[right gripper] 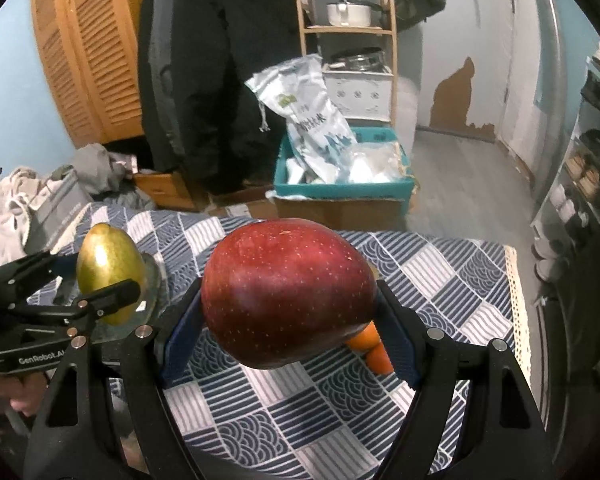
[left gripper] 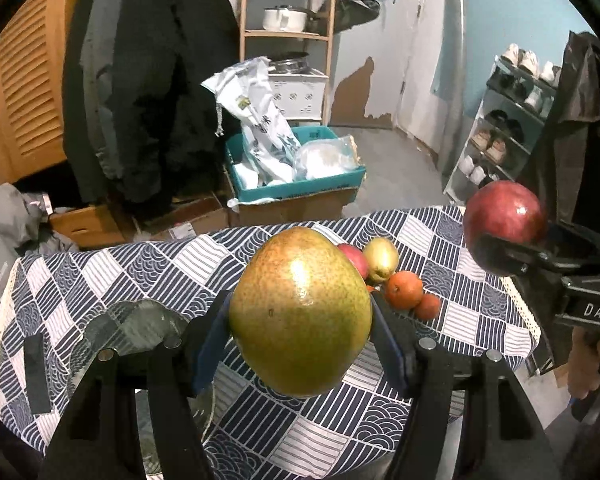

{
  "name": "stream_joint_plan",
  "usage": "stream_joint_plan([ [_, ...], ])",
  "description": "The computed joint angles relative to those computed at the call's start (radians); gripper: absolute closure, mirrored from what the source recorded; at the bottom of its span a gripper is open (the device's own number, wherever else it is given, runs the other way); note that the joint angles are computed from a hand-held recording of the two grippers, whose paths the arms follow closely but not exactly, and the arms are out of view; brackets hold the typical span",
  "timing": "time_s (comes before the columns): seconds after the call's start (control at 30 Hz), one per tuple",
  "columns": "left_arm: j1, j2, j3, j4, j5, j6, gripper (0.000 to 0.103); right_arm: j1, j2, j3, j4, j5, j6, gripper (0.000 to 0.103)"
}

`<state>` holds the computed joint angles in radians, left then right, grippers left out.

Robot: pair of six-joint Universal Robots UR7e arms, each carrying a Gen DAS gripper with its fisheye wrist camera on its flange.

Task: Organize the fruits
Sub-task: 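Lift the pear with the left tool while the right tool lifts the apple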

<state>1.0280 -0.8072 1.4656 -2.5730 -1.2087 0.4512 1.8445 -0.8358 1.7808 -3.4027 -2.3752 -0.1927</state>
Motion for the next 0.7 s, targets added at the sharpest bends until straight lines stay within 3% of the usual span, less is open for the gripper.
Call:
stream_joint_plan([
  [0.43,0.033,-0.045,-0.015,0.001,0.004,-0.024,0.035,0.029,0.058,-0.095,0.063,0.048,-0.010,0.023],
  [0.7,0.073,-0.043,-0.048,0.001,0.051,-0.037,0.035,0.030,0.122,-0.198,0.159,0.105,0.010,0.023],
])
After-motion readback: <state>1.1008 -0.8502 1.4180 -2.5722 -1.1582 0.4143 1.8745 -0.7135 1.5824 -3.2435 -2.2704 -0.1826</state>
